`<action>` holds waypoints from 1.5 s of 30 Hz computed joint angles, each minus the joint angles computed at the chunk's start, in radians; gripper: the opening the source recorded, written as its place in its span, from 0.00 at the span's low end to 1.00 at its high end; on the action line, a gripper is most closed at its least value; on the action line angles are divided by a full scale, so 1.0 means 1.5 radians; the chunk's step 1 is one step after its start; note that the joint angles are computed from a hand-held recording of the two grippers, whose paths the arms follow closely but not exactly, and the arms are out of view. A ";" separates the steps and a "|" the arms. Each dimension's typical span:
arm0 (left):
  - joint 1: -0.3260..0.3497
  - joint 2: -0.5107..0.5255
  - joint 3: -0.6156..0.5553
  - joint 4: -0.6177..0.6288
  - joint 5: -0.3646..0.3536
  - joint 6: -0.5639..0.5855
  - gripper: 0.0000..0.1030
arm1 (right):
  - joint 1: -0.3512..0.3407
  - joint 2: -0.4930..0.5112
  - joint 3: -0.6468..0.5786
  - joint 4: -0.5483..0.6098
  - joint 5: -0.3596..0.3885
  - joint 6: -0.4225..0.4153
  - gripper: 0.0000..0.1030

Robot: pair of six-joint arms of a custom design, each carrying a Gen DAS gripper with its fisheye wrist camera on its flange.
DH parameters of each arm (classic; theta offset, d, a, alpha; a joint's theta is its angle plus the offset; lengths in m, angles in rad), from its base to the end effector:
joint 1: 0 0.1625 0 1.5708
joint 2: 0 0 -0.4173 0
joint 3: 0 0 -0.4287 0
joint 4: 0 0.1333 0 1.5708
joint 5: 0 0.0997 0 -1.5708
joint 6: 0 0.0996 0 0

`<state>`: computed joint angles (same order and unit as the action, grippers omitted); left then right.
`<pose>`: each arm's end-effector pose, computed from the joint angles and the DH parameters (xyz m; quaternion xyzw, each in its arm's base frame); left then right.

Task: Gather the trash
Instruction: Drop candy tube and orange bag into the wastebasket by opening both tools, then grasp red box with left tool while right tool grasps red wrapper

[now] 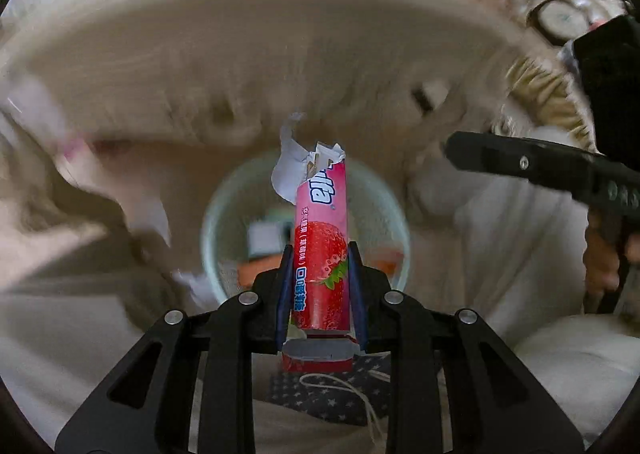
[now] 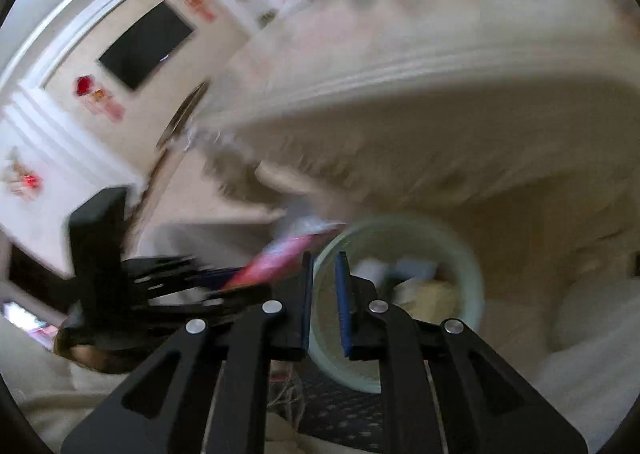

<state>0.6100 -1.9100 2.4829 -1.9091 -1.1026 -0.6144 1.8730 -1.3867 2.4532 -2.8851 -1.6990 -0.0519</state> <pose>-0.1419 -0.3166 0.2140 0.1932 0.9469 -0.0829 0.2432 0.2355 -0.3502 0.1261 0.1666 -0.9762 0.1303 0.0477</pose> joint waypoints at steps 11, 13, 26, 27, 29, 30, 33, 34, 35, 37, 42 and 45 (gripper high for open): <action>0.066 0.147 0.013 -0.034 0.020 0.037 0.90 | -0.006 0.002 -0.002 -0.025 -0.070 0.021 0.42; 0.054 0.106 0.018 -0.024 0.020 0.025 0.90 | 0.008 -0.007 0.003 -0.011 -0.067 0.020 0.42; -0.059 -0.013 -0.133 -0.142 0.147 0.217 0.90 | 0.104 0.030 -0.197 -0.109 -0.231 -0.115 0.70; -0.033 0.036 -0.159 -0.188 0.178 0.236 0.90 | 0.100 0.060 -0.229 -0.131 -0.259 -0.130 0.70; 0.011 0.115 -0.202 -0.259 0.205 0.259 0.90 | 0.084 0.121 -0.309 -0.154 -0.276 -0.160 0.70; 0.048 0.173 -0.243 -0.294 0.200 0.273 0.90 | 0.081 0.147 -0.339 -0.161 -0.287 -0.170 0.70; 0.122 0.314 -0.360 -0.353 0.169 0.317 0.90 | 0.060 0.223 -0.441 -0.167 -0.310 -0.198 0.70; 0.139 0.351 -0.389 -0.379 0.168 0.340 0.90 | 0.051 0.254 -0.484 -0.162 -0.306 -0.197 0.70; 0.154 0.392 -0.426 -0.395 0.170 0.357 0.90 | 0.044 0.272 -0.508 -0.149 -0.309 -0.192 0.70; 0.182 0.478 -0.514 -0.424 0.190 0.378 0.90 | 0.025 0.298 -0.545 -0.121 -0.310 -0.185 0.70; 0.236 0.646 -0.750 -0.357 0.159 0.340 0.90 | 0.006 0.360 -0.611 -0.138 -0.347 -0.204 0.70; 0.253 0.709 -0.844 -0.346 0.136 0.326 0.90 | -0.013 0.368 -0.646 -0.094 -0.301 -0.151 0.70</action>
